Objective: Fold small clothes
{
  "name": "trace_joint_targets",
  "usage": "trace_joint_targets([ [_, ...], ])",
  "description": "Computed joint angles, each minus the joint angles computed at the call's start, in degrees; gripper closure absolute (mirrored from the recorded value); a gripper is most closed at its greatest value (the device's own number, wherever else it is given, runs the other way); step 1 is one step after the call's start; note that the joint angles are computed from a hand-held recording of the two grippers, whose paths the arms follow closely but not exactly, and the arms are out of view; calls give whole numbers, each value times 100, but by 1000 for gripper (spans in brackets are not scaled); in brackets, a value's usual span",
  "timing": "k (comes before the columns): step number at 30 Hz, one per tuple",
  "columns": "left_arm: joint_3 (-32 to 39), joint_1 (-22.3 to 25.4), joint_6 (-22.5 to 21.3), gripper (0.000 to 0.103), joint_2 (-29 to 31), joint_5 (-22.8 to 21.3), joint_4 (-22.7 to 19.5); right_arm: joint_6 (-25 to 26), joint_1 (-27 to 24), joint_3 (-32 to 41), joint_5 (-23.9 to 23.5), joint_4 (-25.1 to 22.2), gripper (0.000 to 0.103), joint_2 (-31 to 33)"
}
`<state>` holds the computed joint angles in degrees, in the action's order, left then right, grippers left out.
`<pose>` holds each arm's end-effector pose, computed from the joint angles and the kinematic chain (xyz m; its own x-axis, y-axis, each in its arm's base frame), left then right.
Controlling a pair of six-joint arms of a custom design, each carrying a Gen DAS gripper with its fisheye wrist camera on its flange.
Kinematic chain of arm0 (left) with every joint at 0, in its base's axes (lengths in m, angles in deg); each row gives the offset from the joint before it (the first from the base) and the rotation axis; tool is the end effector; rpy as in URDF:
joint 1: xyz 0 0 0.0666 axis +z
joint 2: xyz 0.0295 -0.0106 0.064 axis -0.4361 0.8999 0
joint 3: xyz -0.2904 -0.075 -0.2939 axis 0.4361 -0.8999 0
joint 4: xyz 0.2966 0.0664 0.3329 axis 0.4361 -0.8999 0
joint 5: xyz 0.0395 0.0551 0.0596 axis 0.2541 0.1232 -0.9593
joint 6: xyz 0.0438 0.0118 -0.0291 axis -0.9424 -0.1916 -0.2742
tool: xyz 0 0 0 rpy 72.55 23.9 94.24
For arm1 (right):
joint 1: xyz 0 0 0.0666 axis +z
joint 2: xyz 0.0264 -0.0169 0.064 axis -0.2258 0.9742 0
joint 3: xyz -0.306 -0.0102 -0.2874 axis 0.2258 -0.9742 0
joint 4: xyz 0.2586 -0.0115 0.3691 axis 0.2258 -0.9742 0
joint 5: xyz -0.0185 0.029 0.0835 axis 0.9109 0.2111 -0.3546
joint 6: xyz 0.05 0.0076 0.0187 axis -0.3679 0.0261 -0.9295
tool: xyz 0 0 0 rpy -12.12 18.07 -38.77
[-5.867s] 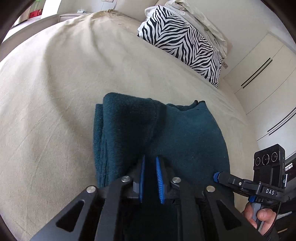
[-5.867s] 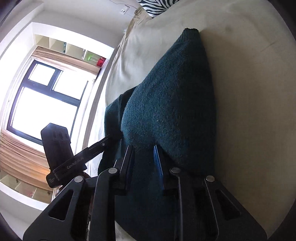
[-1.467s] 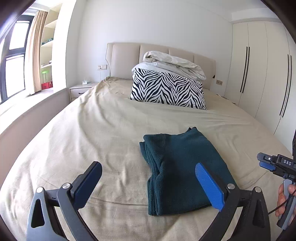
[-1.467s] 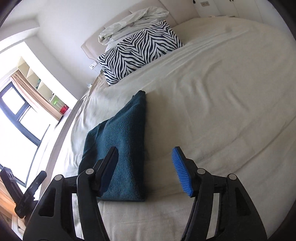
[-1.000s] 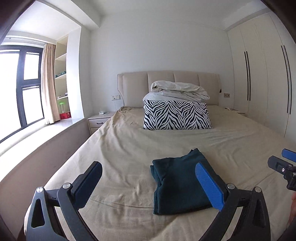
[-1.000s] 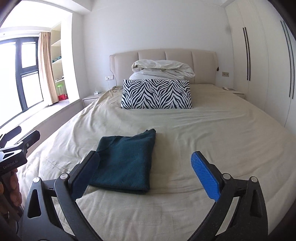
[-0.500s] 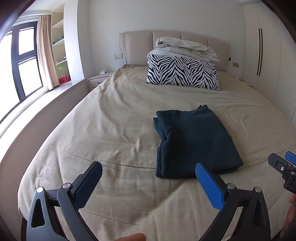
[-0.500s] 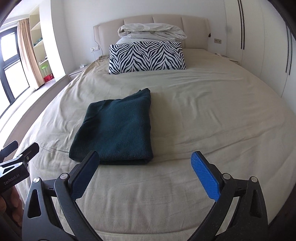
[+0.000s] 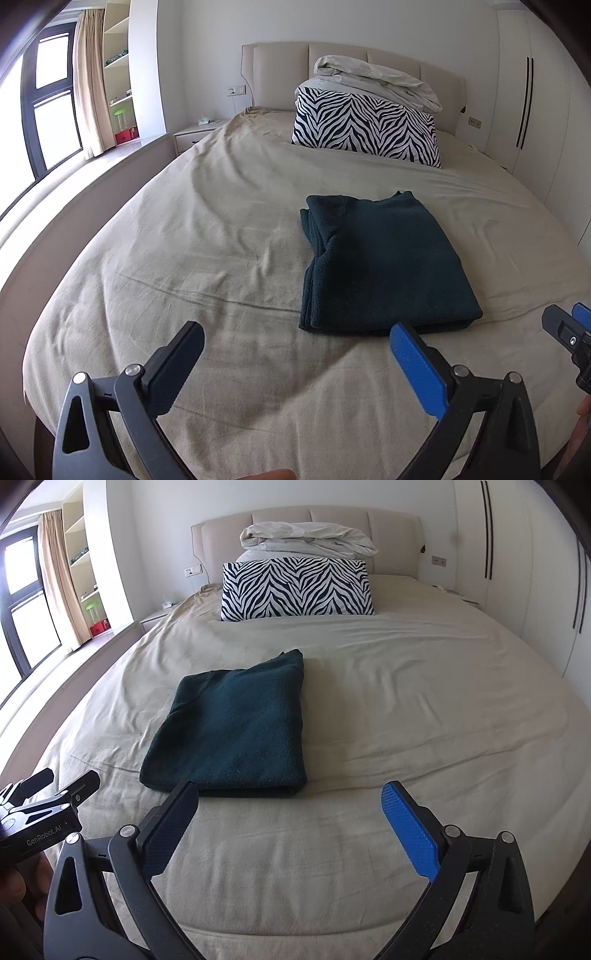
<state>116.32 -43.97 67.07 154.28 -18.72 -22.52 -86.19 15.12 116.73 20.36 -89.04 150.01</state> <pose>0.6431 -0.2077 0.5273 -0.6839 0.1141 -0.7206 0.1807 0.9834 -0.0158 0.5480 0.2749 0.6167 -0.6722 0.2568 -0.6943 0.2816 0.9561 0.0810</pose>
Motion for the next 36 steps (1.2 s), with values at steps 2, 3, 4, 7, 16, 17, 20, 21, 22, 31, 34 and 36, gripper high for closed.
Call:
trace_joint_targets([
  [2,-1,-3,34,0,-14,26,-5,-39,5,-2,-10,-9,2,-10],
  [3,-2,-8,46,0,-21,25,-8,-49,11,0,-13,-10,2,-12],
  [4,-4,-12,45,0,-27,13,-3,-46,12,3,-13,-12,2,-8],
  [7,-6,-16,27,0,-36,-4,3,-32,28,18,1,-35,2,1],
  [16,-13,-20,57,0,-49,-16,-4,-63,43,32,-12,-54,2,12],
  [17,-16,-17,55,0,-47,-19,3,-67,45,25,-18,-51,2,8],
  [20,-12,-19,66,0,-48,-26,-7,-66,49,29,-8,-54,2,11],
  [21,-17,-20,84,0,-53,-25,-15,-72,50,31,-5,-60,2,13],
  [22,-15,-21,92,0,-55,-23,-21,-76,52,30,-6,-63,2,12],
  [31,-77,-33,77,0,-88,-58,23,-105,66,-75,-33,-29,2,-29],
  [34,-85,-32,108,0,-95,-45,26,-97,61,-87,-38,-19,2,-37],
  [36,-80,-28,80,0,-89,-44,30,-101,63,-91,-40,-22,2,-39],
])
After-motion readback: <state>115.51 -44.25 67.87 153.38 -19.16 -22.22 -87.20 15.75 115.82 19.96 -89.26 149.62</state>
